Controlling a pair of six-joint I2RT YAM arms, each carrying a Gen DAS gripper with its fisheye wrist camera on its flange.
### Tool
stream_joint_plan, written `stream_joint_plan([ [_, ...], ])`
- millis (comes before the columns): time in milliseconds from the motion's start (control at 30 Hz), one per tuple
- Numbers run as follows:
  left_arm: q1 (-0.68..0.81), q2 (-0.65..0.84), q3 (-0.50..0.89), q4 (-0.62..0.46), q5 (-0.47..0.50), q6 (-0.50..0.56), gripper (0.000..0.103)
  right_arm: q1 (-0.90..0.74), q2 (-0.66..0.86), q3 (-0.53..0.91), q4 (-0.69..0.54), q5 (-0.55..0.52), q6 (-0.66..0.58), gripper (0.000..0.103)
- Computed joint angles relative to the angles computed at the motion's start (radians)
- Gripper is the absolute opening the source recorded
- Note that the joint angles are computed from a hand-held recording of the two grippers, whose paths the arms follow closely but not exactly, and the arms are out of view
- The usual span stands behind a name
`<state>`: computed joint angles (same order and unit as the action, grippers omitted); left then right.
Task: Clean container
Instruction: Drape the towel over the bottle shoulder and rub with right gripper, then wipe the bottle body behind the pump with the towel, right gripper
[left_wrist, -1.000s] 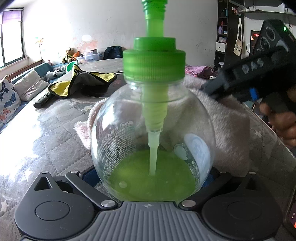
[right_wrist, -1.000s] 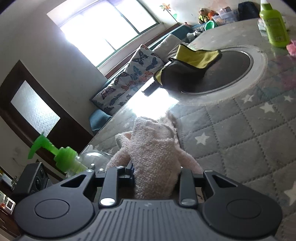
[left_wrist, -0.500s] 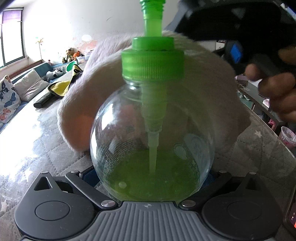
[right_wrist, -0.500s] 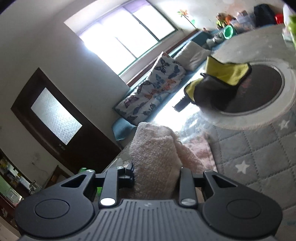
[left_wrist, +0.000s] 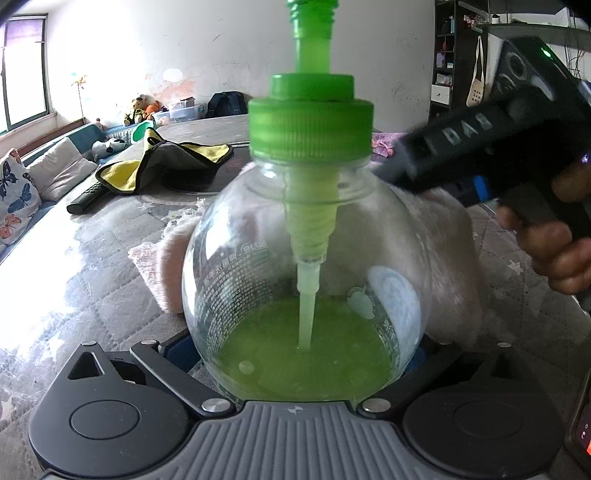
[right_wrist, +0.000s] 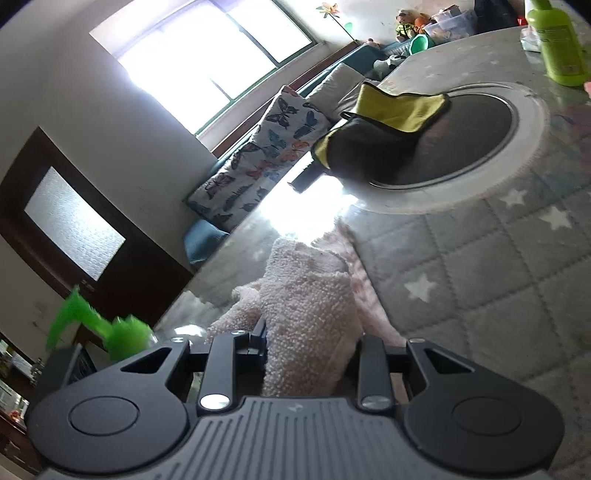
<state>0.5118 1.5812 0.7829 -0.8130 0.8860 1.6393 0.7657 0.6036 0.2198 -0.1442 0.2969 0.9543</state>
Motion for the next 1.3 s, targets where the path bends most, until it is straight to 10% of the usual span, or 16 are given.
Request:
stream_joint_plan([
  [400,0.004,0.0,0.002,-0.008,0.001,0.007,0.103,0.192,-0.271,-0.004,-0.176,0.183,0.117,0.028],
  [767,0.004,0.002,0.008,-0.013,0.001,0.008,0.103,0.073,-0.134,-0.009,0.01,0.075,0.05,0.029],
  [1300,0.006,0.004,0.012,-0.018,0.001,0.011,0.103,0.253,-0.116,-0.012,-0.17,0.253,0.152,0.029],
])
